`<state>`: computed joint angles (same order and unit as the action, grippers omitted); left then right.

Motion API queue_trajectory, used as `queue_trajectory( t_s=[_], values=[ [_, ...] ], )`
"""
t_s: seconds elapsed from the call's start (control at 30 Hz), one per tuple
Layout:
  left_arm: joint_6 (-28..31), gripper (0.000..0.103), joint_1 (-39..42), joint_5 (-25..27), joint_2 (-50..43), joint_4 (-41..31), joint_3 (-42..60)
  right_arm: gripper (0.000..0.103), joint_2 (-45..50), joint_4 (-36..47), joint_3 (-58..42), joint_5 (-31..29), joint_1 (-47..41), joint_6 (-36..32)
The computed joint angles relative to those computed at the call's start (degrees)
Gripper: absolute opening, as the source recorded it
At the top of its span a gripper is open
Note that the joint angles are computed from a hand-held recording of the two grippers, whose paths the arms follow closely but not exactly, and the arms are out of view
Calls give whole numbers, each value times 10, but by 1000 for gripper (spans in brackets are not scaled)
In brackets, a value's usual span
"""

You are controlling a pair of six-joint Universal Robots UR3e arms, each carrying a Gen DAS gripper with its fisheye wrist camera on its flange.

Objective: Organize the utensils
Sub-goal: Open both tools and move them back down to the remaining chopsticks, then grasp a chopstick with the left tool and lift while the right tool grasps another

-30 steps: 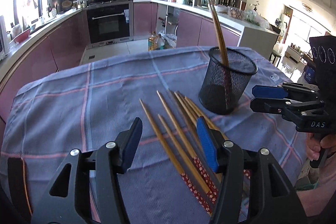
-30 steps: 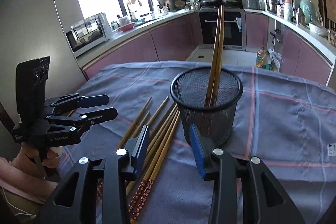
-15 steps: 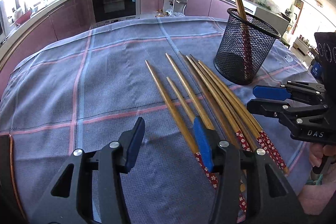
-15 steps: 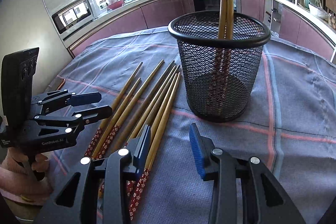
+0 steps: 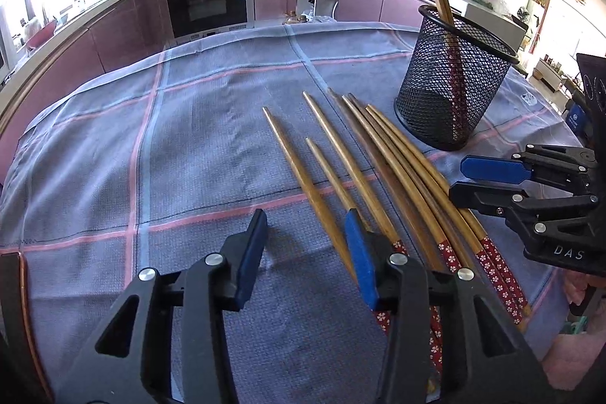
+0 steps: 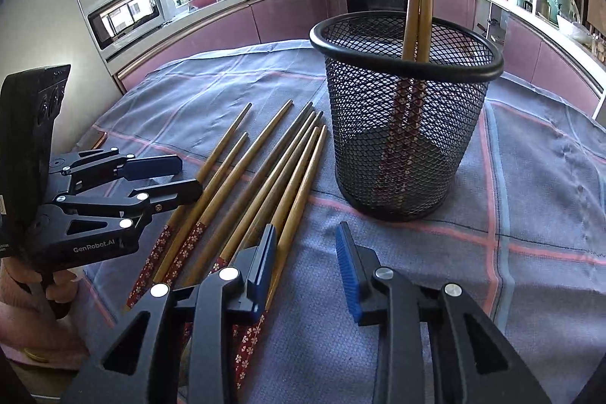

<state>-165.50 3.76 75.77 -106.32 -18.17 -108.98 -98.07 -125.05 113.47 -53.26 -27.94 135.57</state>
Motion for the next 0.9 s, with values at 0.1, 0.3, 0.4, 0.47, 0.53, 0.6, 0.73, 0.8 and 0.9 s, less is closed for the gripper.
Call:
queue_trajectory(
  t_s=[0.1, 0.3, 0.4, 0.47, 0.53, 0.6, 0.73, 0.8, 0.9],
  values=[
    [2, 40, -1, 2, -4, -1, 4, 24, 5, -19, 1, -15, 12, 11],
    [2, 40, -1, 5, -20, -9, 26, 22, 17, -35, -5, -26, 26, 25],
    [-3, 39, -5, 10, -35, -12, 44, 20, 25, -42, -11, -28, 32, 34],
    [-7, 36, -8, 14, -42, -13, 54, 18, 30, -47, -14, -30, 36, 42],
    [-13, 30, -10, 17, -47, -14, 61, 16, 33, -51, -16, -31, 39, 47],
    [-15, 24, -11, 17, -49, -14, 64, 11, 36, -50, -18, -29, 39, 50],
    [-25, 14, -10, 12, -48, -15, 64, 8, 34, -44, -17, -24, 35, 51],
    [-30, 11, -6, 5, -47, -16, 62, 7, 34, -41, -17, -20, 32, 52],
    [-34, 8, -1, -2, -43, -13, 54, 6, 30, -32, -17, -15, 26, 49]
  ],
)
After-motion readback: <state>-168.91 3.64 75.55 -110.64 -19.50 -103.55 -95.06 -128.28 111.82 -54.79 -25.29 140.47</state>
